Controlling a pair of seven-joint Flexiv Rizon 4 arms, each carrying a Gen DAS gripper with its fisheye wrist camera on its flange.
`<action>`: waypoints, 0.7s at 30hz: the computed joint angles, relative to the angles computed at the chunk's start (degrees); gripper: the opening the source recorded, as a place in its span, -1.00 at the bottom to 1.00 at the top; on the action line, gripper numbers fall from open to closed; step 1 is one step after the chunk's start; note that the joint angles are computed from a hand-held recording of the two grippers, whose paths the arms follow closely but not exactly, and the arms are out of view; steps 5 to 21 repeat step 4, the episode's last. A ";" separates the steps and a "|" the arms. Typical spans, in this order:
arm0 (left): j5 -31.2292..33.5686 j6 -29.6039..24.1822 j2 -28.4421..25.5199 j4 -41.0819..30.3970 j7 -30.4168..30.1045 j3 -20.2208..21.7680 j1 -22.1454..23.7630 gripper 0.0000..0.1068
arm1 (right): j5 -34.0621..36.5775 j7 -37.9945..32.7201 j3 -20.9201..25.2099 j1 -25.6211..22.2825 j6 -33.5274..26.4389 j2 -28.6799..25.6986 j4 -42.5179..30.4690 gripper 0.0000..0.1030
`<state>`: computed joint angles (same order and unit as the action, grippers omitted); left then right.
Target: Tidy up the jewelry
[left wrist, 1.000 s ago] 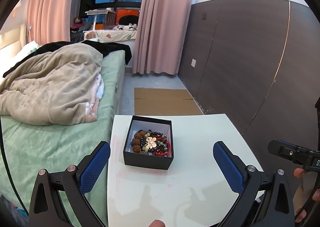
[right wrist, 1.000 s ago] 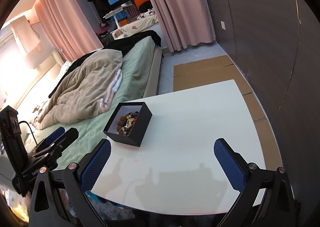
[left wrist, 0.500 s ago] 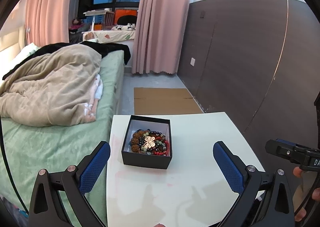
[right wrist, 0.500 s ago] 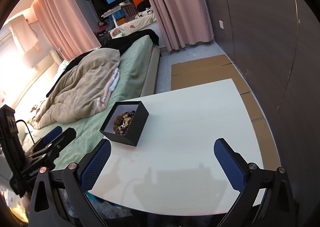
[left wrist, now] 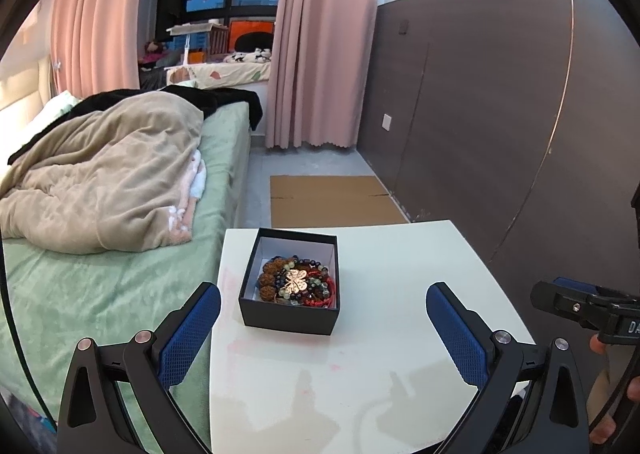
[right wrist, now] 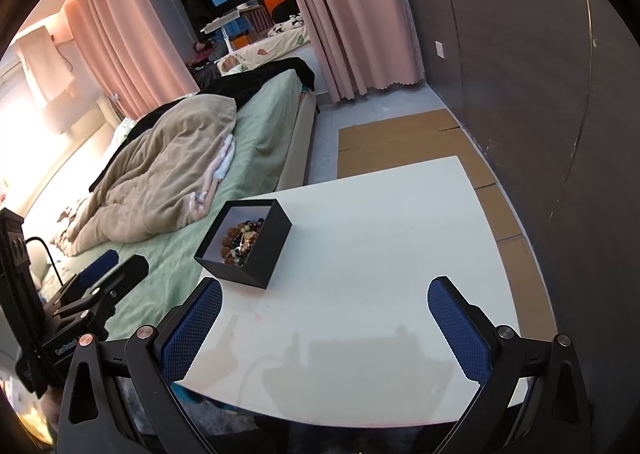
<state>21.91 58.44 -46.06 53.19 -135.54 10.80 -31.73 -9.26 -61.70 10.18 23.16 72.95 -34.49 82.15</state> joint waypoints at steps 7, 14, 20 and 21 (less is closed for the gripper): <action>-0.39 -0.29 -0.24 -0.23 0.73 -0.49 0.10 0.92 | 0.37 -0.34 0.03 -0.52 -0.64 0.19 0.30 1.00; -0.39 -0.29 -0.24 -0.23 0.73 -0.49 0.10 0.92 | 0.37 -0.34 0.03 -0.52 -0.64 0.19 0.30 1.00; -0.39 -0.29 -0.24 -0.23 0.73 -0.49 0.10 0.92 | 0.37 -0.34 0.03 -0.52 -0.64 0.19 0.30 1.00; -0.39 -0.29 -0.24 -0.23 0.73 -0.49 0.10 0.92 | 0.37 -0.34 0.03 -0.52 -0.64 0.19 0.30 1.00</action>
